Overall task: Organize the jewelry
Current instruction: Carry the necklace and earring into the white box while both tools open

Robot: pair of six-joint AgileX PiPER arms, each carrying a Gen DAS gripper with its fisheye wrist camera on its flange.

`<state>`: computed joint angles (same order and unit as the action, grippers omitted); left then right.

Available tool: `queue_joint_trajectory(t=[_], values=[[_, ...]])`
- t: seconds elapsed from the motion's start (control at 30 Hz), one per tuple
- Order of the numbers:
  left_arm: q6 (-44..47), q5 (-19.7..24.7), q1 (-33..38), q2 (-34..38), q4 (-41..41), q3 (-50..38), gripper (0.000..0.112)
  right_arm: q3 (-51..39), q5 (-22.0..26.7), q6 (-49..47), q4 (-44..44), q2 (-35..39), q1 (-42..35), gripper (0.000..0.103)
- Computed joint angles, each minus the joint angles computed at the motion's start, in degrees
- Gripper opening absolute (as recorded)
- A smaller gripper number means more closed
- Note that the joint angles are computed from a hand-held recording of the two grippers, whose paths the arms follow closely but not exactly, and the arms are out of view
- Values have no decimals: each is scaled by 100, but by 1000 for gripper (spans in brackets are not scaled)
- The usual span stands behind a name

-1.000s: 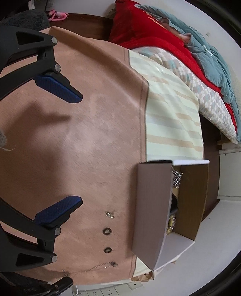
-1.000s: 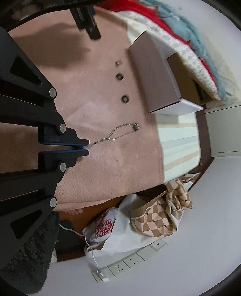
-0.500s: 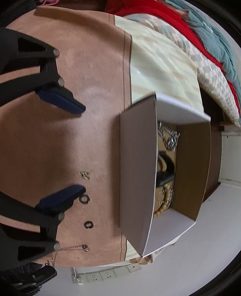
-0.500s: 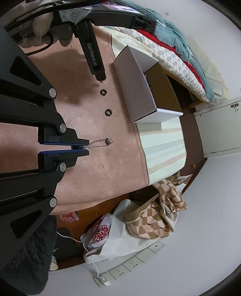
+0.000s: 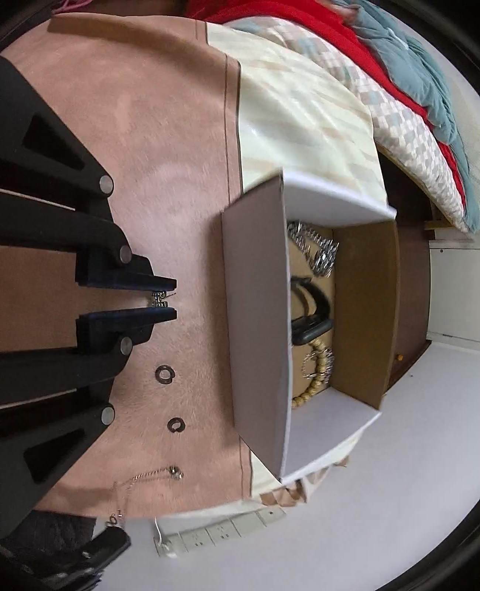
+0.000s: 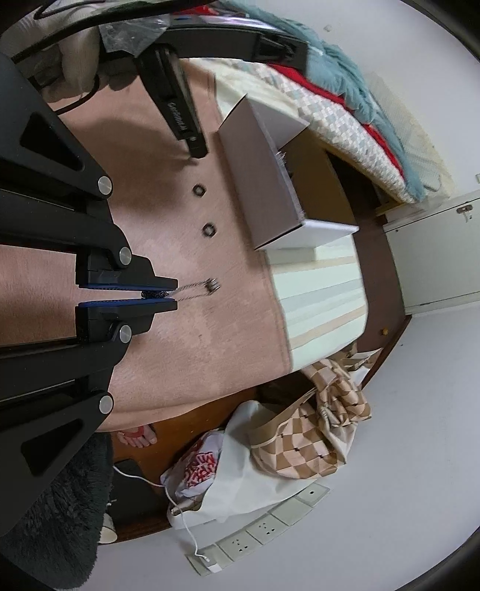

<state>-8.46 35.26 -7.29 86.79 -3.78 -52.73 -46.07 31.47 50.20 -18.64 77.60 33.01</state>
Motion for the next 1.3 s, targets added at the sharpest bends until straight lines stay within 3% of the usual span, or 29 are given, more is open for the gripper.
queue_joint_trajectory(t=[0.3, 0.57, 0.77, 1.0, 1.17, 1.3], values=[[1164, 916, 876, -940, -1019, -90, 6, -710, 274, -1017, 911, -327, -102, 4], [1696, 1667, 1352, -1010, -1465, -1087, 6, -2401, 929, -2347, 1837, 37, -379, 4], [1892, 2016, 1629, -355, -1748, -2213, 6, -4328, 1526, -2961, 1996, 1071, -450, 4], [1905, 2486, 1789, 889, -1877, -3409, 6, -6659, 2740, -3565, 2580, 2975, -758, 4], [1968, 2753, 1729, 1607, -1881, -3911, 6, -7341, 3191, -3712, 2735, 3915, -872, 4], [1926, 2875, 1664, 2032, -1856, -4152, 6, -7310, 3199, -3834, 2779, 4242, -916, 4]])
